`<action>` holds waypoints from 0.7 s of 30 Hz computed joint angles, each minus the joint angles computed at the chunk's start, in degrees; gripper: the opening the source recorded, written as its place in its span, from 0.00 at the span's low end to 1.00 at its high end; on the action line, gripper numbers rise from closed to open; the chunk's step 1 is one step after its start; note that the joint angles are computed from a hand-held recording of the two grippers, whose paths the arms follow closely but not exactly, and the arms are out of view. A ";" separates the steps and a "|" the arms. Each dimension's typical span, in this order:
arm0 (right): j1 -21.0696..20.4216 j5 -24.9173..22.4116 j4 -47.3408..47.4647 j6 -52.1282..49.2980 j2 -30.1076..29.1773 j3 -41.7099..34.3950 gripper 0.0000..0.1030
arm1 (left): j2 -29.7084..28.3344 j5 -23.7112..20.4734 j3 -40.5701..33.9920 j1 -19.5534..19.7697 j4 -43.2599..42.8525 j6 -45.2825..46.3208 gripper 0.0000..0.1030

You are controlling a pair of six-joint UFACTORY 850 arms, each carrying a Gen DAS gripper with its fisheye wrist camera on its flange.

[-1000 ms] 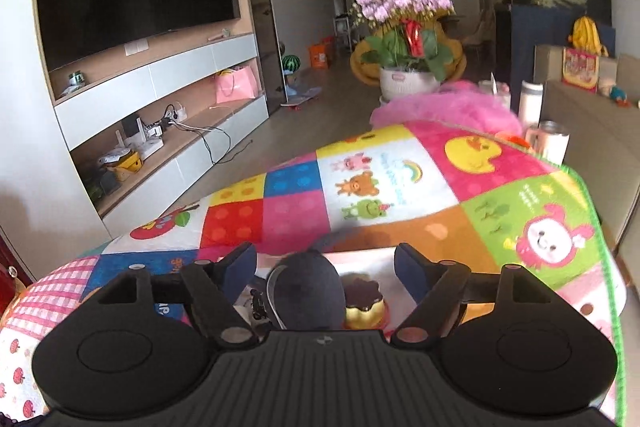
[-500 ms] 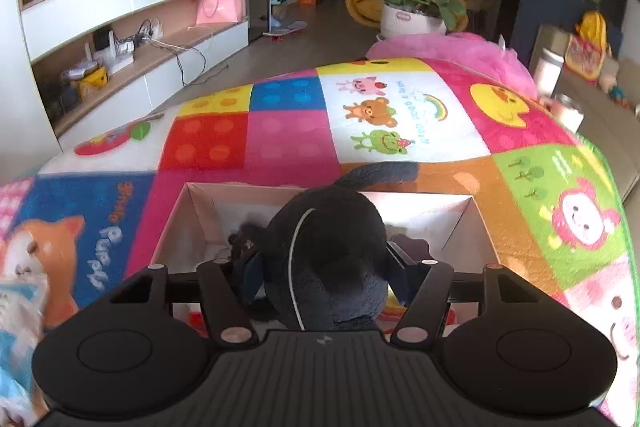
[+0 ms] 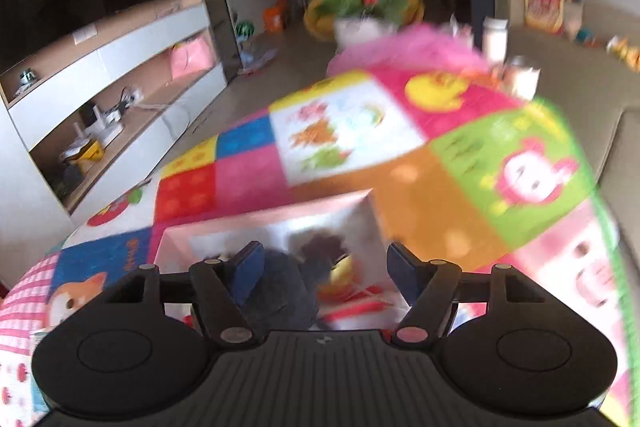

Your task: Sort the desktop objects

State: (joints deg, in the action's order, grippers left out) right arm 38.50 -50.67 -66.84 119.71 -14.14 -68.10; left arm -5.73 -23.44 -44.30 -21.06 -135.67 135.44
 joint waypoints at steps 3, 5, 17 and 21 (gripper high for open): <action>1.06 -3.00 -2.21 0.87 1.51 0.50 0.67 | -0.11 -0.07 -0.08 0.10 0.35 -0.75 1.00; 1.51 -1.32 -3.93 1.62 2.01 0.15 0.67 | -0.19 0.05 -0.20 0.11 0.53 -1.07 1.00; 0.84 4.74 24.73 -45.88 -27.41 -37.43 0.20 | 0.08 -1.11 0.44 0.36 -1.91 0.24 1.00; 0.58 -2.64 29.08 -54.93 -35.54 -47.42 0.20 | 0.22 -2.15 0.75 0.69 -1.90 -0.05 1.00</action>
State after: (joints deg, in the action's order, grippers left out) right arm 39.08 -53.30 -37.76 64.78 -49.68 -115.52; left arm -5.51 -25.59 -43.55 -20.37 -137.57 135.39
